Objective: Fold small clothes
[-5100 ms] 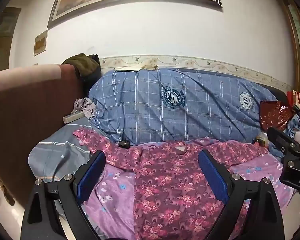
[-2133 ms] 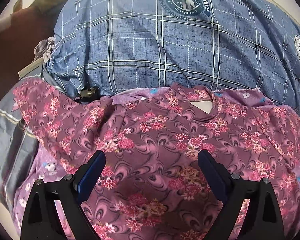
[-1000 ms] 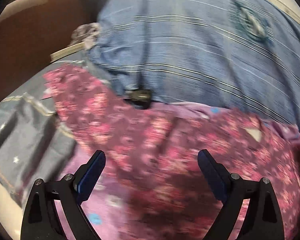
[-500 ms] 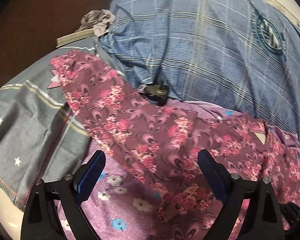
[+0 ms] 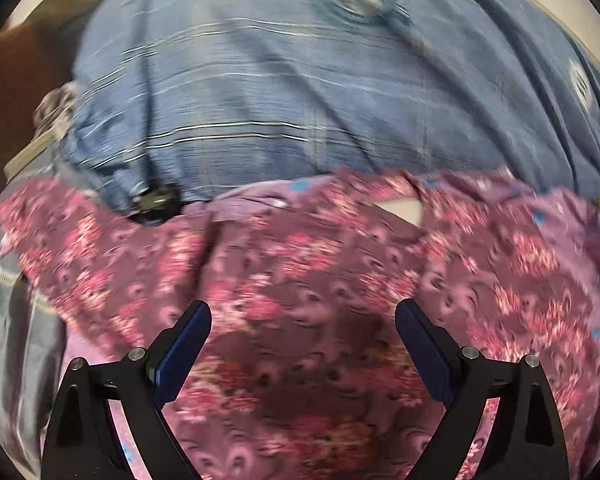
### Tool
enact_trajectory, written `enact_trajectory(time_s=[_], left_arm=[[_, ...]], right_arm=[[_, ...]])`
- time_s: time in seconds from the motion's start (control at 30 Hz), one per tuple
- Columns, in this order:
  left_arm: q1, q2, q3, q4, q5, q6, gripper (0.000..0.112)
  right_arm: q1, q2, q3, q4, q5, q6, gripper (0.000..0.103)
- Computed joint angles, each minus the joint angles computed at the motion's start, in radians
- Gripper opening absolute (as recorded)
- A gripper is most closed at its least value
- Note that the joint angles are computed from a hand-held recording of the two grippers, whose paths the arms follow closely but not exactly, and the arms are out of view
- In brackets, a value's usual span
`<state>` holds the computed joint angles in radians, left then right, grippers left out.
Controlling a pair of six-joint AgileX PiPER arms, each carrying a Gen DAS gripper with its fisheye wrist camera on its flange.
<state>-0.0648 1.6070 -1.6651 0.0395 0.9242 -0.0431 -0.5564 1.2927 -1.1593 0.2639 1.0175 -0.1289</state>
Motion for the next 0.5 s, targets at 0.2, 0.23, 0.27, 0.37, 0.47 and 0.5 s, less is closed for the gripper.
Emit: enact_trajectory(time_s=[0.2, 0.23, 0.27, 0.37, 0.47, 0.5], left_arm=[[-0.007, 0.068, -0.071, -0.061, 0.043, 0.013, 0.093], [-0.01, 0.067, -0.07, -0.073, 0.032, 0.022, 0.093], [-0.016, 0.061, -0.061, -0.09, 0.017, 0.038, 0.093], [-0.053, 0.034, -0.018, -0.096, -0.012, 0.068, 0.093], [-0.092, -0.001, 0.037, -0.056, -0.066, 0.067, 0.094], [-0.105, -0.004, 0.051, -0.043, -0.094, 0.056, 0.094]], right_arm=[[-0.235, -0.022, -0.042, -0.116, -0.202, 0.202, 0.024], [-0.19, -0.08, -0.017, -0.053, -0.194, 0.113, 0.024], [-0.149, -0.119, 0.0, -0.002, -0.173, 0.063, 0.029], [0.097, -0.218, 0.071, 0.154, -0.122, 0.12, 0.074], [0.397, -0.179, 0.098, 0.291, -0.103, 0.153, 0.072], [0.497, -0.149, 0.092, 0.281, -0.119, 0.181, 0.068]])
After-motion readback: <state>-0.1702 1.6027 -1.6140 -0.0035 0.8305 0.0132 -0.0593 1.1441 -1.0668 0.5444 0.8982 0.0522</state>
